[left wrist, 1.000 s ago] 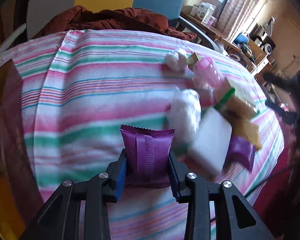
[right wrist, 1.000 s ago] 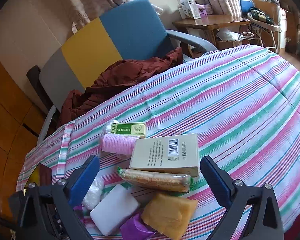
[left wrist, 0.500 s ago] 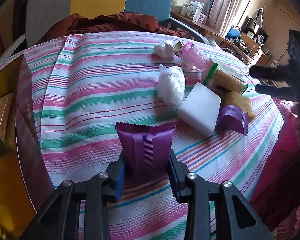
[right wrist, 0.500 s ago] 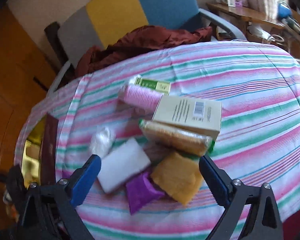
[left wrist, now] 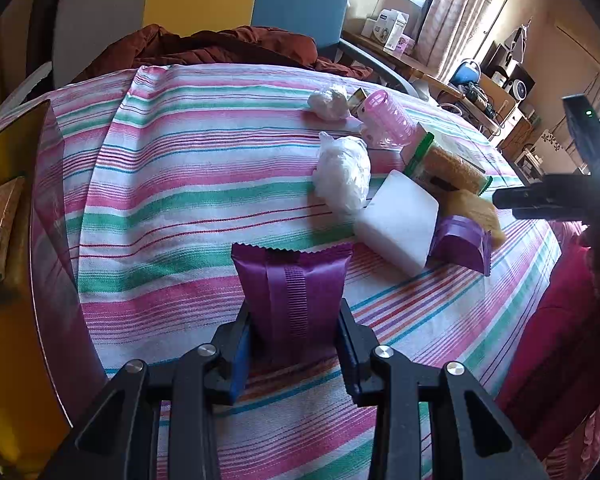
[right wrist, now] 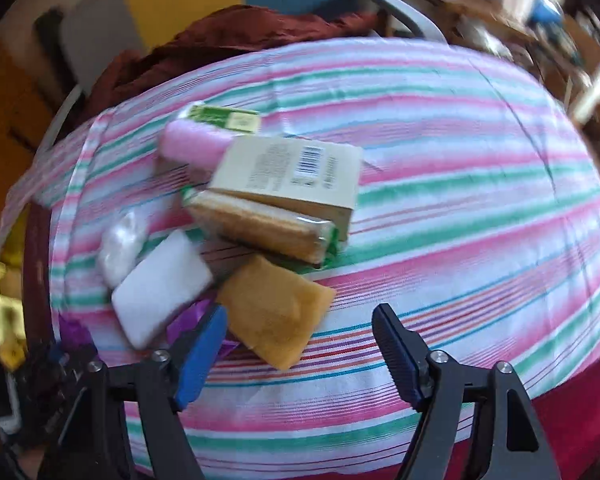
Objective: Organize objects
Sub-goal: 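Grasp a purple packet with the left tool while the right tool grasps a yellow sponge, then carry the purple packet and sponge to the gold tray and open both tools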
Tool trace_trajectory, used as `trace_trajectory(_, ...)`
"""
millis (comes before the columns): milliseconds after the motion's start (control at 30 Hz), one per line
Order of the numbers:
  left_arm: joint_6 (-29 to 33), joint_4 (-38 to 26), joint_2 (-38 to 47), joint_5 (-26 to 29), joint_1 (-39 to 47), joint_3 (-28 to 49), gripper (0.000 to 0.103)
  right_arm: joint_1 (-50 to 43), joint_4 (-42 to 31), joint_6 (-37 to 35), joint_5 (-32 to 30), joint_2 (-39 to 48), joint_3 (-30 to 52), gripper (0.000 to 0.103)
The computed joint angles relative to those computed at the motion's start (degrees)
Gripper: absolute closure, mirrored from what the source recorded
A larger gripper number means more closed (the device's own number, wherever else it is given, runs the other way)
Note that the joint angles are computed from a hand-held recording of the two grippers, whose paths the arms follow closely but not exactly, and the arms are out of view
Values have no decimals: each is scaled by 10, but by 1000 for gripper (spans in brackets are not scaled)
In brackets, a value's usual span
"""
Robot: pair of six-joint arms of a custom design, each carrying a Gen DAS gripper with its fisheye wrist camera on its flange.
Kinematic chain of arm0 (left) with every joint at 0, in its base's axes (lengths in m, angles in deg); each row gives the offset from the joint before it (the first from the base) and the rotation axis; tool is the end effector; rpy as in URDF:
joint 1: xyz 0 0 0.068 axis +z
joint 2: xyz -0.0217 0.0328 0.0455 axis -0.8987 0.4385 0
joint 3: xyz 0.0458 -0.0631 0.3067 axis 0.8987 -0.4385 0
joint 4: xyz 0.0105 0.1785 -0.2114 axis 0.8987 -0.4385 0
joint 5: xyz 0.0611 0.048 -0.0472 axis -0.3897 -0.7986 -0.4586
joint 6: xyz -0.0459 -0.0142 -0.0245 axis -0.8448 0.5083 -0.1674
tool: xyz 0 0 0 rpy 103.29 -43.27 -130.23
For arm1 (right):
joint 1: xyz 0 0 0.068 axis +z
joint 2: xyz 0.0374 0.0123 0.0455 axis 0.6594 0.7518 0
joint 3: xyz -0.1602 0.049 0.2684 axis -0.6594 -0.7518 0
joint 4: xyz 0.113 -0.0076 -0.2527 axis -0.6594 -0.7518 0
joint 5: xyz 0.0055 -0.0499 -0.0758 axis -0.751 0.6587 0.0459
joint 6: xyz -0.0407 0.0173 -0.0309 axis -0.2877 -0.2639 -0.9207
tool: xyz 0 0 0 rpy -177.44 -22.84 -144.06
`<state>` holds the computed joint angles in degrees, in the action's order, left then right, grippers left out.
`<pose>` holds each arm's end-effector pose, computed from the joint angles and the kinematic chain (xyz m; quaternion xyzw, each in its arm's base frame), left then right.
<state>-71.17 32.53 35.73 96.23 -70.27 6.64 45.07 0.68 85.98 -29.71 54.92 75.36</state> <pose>0.2633 -0.0395 0.0260 0.0965 0.9495 -0.1561 0.2546 0.3580 0.0281 0.0836 0.0332 0.9847 0.0765 0.1529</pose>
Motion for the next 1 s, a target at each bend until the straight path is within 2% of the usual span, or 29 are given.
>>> trace_trajectory(133,-1,0,2,8,4,2,66,-10,9,60,-46,36,23,12)
trace_trajectory(267,-1,8,3,6,2,-2,66,16,6,78,-24,72,55,11)
trace_trajectory(300,-1,8,3,7,2,-2,66,21,2,80,-17,80,61,15)
trace_trajectory(367,-1,10,5,9,4,-1,66,36,-21,69,4,98,78,31)
trace_trajectory(400,-1,11,6,11,5,-1,66,43,-23,61,20,99,78,33)
trace_trajectory(500,0,15,7,9,4,-3,66,42,-13,49,23,74,55,38)
trace_trajectory(700,0,12,-2,0,-1,-4,66,24,55,52,39,-20,-35,39)
trace_trajectory(800,4,9,-18,13,3,-12,66,15,99,52,18,-76,-90,39)
trace_trajectory(1000,14,5,-121,34,23,-62,66,49,139,59,-2,-140,-129,39)
